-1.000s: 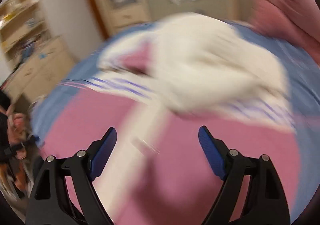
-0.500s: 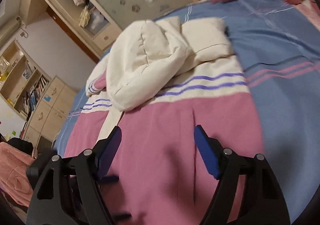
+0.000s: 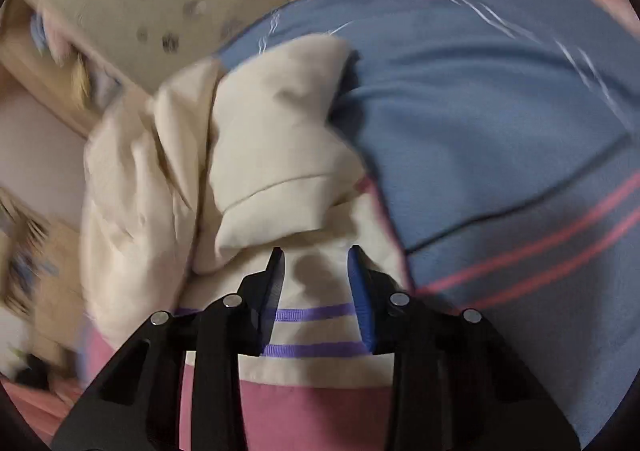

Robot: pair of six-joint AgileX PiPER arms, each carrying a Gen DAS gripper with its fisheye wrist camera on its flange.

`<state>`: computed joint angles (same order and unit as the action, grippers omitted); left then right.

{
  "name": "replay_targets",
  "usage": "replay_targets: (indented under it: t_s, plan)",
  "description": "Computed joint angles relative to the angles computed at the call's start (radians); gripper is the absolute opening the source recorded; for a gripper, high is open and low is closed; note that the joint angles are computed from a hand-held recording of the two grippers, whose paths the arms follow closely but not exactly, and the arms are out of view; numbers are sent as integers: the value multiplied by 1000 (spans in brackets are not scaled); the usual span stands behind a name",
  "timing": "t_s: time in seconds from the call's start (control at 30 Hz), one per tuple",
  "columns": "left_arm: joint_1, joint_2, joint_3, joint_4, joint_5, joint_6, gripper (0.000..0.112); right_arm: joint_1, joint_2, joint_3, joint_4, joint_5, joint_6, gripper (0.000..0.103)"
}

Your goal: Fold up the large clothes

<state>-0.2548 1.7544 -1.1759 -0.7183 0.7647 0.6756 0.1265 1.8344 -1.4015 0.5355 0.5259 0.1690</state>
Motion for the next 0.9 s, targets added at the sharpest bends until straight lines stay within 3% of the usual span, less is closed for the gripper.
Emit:
replay_targets:
  t_s: [0.07,0.1,0.13,0.23,0.27,0.33,0.4,0.5,0.6,0.67,0.77,0.83,0.9]
  plan:
    - [-7,-3,2,17,-12,-4,98,41,-46,29,-34,-33,-34,54]
    - [-13,-5,9,19,-25,-1,98,65,-60,33,-36,-40,-53,69]
    - [-25,-7,12,32,-40,-11,99,98,-61,20,-78,-29,-32,78]
    - [-26,-24,12,45,-38,-25,99,121,-9,-45,-346,80,195,75]
    - [-8,-39,7,47,-15,-34,99,130,-29,-24,-392,69,257,71]
    - [37,-115,25,83,-7,-71,99,134,-141,89,-410,11,291,71]
    - [127,-202,60,87,-23,-28,99,141,-261,188,-357,-5,217,73]
    - [380,-274,61,124,9,11,99,153,-473,372,-274,16,120,82]
    - [647,-211,3,120,84,82,100,186,-684,539,-275,85,172,82]
    - [762,-140,-60,160,135,77,100,270,-777,610,-392,135,369,83]
    - [883,-81,-79,201,140,103,100,373,-875,718,-497,175,589,83]
    - [947,-49,-81,172,179,150,100,369,-934,809,-395,129,555,83]
    - [983,9,-117,130,260,188,100,317,-948,885,-198,48,414,83]
